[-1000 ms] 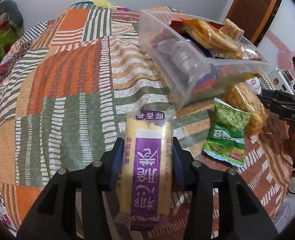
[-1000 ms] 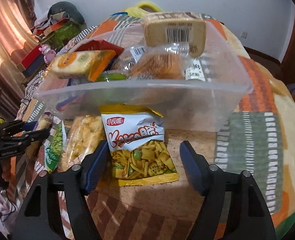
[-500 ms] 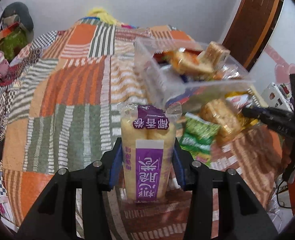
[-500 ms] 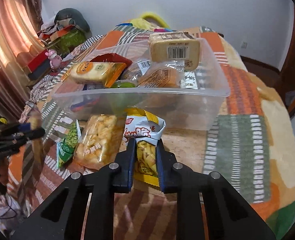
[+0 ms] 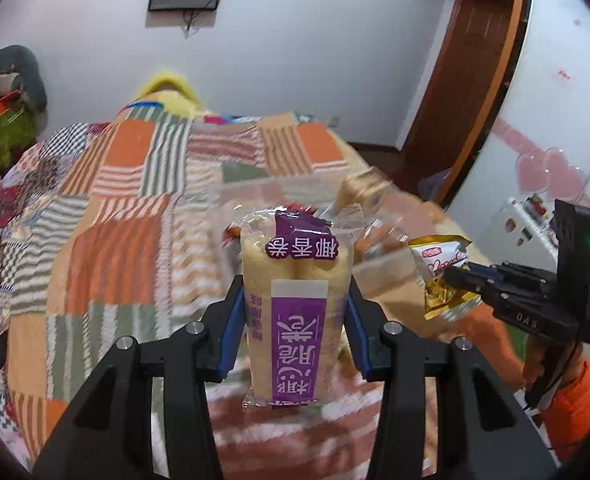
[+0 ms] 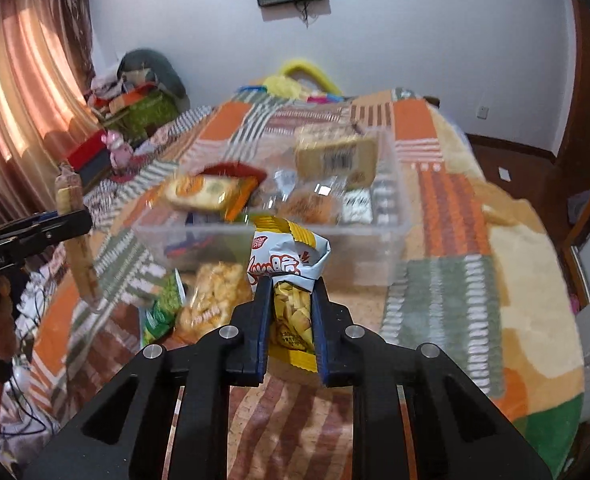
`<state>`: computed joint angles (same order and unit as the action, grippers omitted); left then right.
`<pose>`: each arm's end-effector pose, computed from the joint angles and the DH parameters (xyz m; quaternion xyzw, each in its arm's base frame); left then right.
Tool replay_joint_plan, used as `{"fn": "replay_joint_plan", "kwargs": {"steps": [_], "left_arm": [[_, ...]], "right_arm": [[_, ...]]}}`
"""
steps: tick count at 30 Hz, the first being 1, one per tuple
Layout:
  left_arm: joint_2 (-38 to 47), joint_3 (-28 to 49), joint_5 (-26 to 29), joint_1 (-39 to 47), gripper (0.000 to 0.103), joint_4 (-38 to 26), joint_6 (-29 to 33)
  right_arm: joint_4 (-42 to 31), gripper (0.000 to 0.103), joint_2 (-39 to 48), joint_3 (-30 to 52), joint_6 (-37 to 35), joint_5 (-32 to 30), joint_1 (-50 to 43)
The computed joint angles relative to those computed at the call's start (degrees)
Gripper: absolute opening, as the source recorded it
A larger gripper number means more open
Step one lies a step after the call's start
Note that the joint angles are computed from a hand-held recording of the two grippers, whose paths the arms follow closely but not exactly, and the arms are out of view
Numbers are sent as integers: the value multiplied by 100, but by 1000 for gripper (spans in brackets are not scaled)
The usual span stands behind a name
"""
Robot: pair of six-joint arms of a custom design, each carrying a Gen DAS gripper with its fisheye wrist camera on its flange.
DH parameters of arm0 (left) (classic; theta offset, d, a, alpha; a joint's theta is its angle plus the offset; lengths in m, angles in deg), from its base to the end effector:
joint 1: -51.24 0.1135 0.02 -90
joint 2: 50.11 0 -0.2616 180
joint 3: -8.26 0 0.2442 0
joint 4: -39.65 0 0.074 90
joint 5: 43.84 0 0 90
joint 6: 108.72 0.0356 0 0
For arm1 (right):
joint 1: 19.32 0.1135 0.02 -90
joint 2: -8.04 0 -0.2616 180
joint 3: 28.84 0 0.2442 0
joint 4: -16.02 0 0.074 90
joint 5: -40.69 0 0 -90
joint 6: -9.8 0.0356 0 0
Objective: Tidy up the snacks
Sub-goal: 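Carry the roll and chip bag over the box and open both tools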
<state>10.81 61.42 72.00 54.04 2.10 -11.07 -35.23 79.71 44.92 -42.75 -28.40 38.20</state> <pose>0.2099 -0.0053 0.2338 0.1231 0.8971 -0.1722 0.3879 0.1460 0.2057 0.2896 -0.0982 0.9185 0.1380 0.3572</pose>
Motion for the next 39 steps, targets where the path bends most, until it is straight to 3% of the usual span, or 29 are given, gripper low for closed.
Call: {"fn": "replay_joint_plan", "kwargs": {"steps": [4,13,19,30,39], "left_arm": [[265,277,-459,-691,45,332,-413],[1533,1155,-938,-1633,45,899,-1087],[2553,1884,-766,-1739,45,1071,-1534],[3720,2601,-1210,-1869,45,1202,-1626],[3933,2499,-1636,-1963,46,1266,-1499]], "right_arm": [[-68,17,-153,169,-200,190,-152],[115,17,-16,451,-662,326,-721],[439,17,251,424,-844,77,-1112],[500,17,743,543,-1129,-147,-1286],[502,16,1078,506,-1256,-411,-1277]]}}
